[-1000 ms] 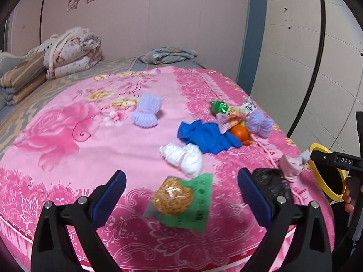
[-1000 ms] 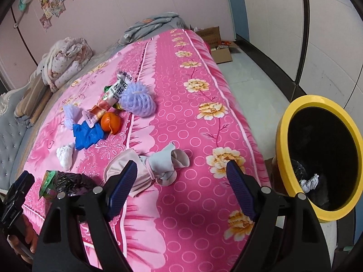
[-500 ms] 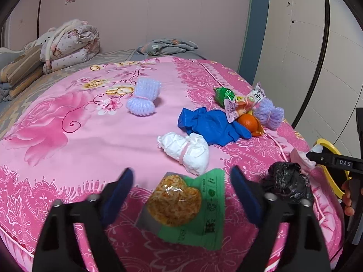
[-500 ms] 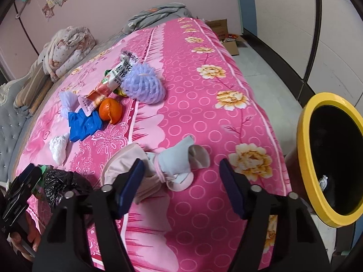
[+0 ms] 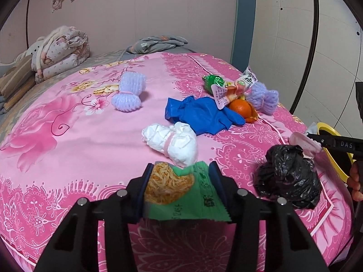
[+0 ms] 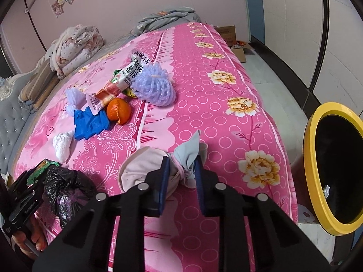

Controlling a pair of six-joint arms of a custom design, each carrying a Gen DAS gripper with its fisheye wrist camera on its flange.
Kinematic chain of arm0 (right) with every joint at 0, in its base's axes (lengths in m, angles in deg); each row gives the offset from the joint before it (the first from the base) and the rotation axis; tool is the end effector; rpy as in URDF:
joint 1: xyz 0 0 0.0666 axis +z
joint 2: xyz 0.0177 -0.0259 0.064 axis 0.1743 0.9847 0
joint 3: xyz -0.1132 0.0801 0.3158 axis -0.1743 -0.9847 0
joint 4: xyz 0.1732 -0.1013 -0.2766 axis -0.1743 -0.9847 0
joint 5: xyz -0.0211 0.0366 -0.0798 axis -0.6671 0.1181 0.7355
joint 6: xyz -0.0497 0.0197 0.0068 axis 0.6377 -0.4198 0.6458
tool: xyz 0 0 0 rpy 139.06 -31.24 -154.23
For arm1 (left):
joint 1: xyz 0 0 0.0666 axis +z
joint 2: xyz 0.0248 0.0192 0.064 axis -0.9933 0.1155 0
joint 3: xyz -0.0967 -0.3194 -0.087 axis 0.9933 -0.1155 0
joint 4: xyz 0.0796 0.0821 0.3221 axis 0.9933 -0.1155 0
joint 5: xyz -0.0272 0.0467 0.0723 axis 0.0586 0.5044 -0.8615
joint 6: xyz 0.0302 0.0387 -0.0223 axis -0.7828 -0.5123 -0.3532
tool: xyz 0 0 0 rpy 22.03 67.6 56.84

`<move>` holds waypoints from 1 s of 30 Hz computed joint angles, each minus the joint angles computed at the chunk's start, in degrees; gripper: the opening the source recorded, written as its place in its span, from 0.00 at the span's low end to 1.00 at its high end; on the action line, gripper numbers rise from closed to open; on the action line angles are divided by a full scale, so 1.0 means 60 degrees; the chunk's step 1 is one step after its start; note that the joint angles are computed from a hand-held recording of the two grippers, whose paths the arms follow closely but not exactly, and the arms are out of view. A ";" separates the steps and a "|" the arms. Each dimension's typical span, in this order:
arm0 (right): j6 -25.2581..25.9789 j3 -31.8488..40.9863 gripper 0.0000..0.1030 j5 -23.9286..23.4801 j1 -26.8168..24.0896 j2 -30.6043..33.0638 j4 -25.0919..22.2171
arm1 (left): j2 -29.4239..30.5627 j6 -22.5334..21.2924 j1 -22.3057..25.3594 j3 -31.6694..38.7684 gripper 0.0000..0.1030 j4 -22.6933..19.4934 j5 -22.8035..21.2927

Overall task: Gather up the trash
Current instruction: 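Grasp the green snack packet with left tool while right tool grasps pink cloth, then carry the snack packet and pink cloth over the bin with both tools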

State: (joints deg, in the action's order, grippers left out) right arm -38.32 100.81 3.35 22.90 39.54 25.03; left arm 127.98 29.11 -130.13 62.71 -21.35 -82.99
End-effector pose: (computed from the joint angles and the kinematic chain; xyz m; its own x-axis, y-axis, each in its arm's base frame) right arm 0.5123 0.1254 0.4016 -0.7956 -0.0662 -0.6022 -0.2760 0.9245 0.2630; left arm 0.3873 -0.3811 0.4103 -0.6546 -0.1022 -0.7491 -0.1341 0.9908 -0.0180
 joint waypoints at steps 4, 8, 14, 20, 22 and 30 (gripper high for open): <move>-0.0053 -0.0075 0.18 -0.0126 -0.0065 -0.0159 0.0061 | -0.0048 0.0053 -0.0042 0.0018 0.41 -0.0042 -0.0098; -0.0174 -0.0140 0.18 -0.0313 -0.0195 -0.0392 0.0115 | -0.0132 0.0057 -0.0120 0.0072 0.40 -0.0137 -0.0263; -0.0177 -0.0263 0.18 -0.0709 -0.0423 -0.0857 0.0164 | -0.0295 0.0154 -0.0346 0.0389 0.40 -0.0411 -0.0680; 0.0006 -0.0285 0.18 -0.0958 -0.0580 -0.1301 0.0098 | -0.0123 0.0200 -0.0529 0.1160 0.40 -0.0819 -0.1071; 0.0009 -0.0242 0.18 -0.1067 -0.0657 -0.1428 0.0043 | -0.0001 0.0263 -0.0586 0.1508 0.40 -0.0974 -0.1158; 0.0158 0.0084 0.18 -0.1196 -0.1041 -0.1815 -0.0061 | 0.1082 0.0386 -0.0701 0.3858 0.40 -0.1999 -0.1358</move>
State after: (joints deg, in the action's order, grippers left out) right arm -37.37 101.31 -3.83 16.65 28.65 24.66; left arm 134.47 31.42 -134.34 85.85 -33.34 -91.14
